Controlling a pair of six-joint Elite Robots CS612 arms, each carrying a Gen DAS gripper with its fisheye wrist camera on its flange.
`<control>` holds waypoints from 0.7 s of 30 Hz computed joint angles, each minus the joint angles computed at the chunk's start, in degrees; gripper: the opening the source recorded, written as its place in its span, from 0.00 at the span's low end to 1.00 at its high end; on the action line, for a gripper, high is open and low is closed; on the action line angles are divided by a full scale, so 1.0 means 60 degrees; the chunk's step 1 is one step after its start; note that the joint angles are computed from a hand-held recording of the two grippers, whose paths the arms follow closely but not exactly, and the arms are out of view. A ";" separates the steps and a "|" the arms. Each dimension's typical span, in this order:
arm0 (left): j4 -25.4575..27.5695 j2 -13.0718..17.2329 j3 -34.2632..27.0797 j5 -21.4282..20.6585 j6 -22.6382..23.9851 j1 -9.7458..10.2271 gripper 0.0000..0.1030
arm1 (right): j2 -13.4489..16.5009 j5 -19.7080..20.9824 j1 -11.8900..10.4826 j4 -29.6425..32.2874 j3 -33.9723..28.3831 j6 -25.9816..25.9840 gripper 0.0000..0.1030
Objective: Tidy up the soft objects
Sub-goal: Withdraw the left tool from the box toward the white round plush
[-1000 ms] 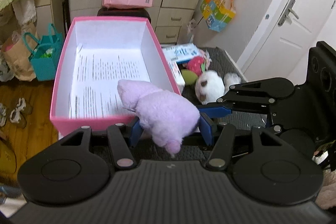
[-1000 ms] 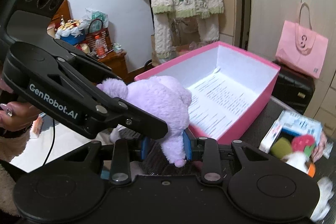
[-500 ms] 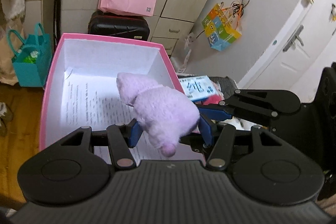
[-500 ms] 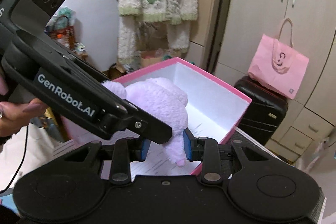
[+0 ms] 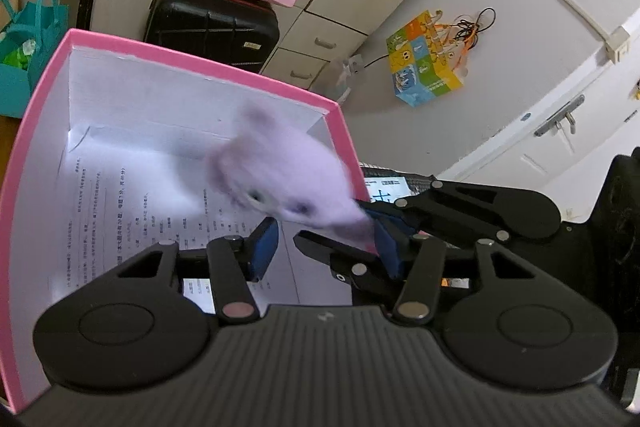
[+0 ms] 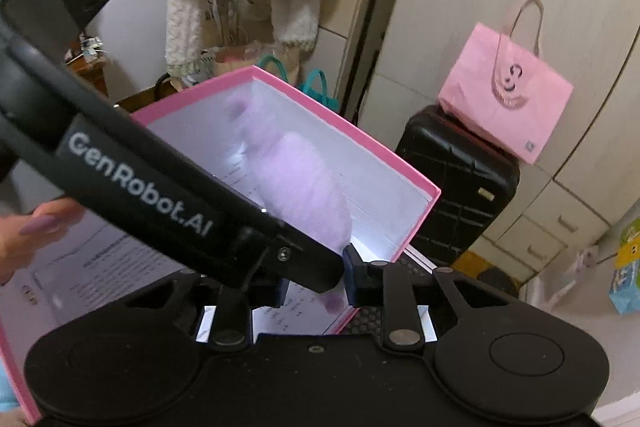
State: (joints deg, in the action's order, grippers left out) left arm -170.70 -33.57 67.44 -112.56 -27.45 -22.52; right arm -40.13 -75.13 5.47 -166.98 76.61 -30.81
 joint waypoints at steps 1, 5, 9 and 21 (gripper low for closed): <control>0.0060 0.0049 -0.0077 0.0015 -0.0060 0.0005 0.50 | 0.0042 -0.0102 0.0025 -0.0008 -0.0042 -0.0052 0.28; 0.0075 0.0017 0.0005 0.0509 -0.0191 -0.0037 0.49 | 0.0087 -0.0028 0.0016 0.0070 -0.0059 -0.0096 0.27; -0.0264 -0.0355 0.0565 0.1268 0.0141 -0.0126 0.49 | -0.0132 0.0585 -0.0149 -0.0084 0.0262 0.0115 0.27; -0.0626 -0.1823 0.2344 0.3854 0.1752 -0.0669 0.58 | -0.1115 0.2417 -0.0822 -0.0312 0.1575 0.0724 0.31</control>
State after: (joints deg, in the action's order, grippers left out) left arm -174.45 -44.50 81.51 -89.44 -16.93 -26.54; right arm -46.82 -60.62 0.54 -168.85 86.06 -26.46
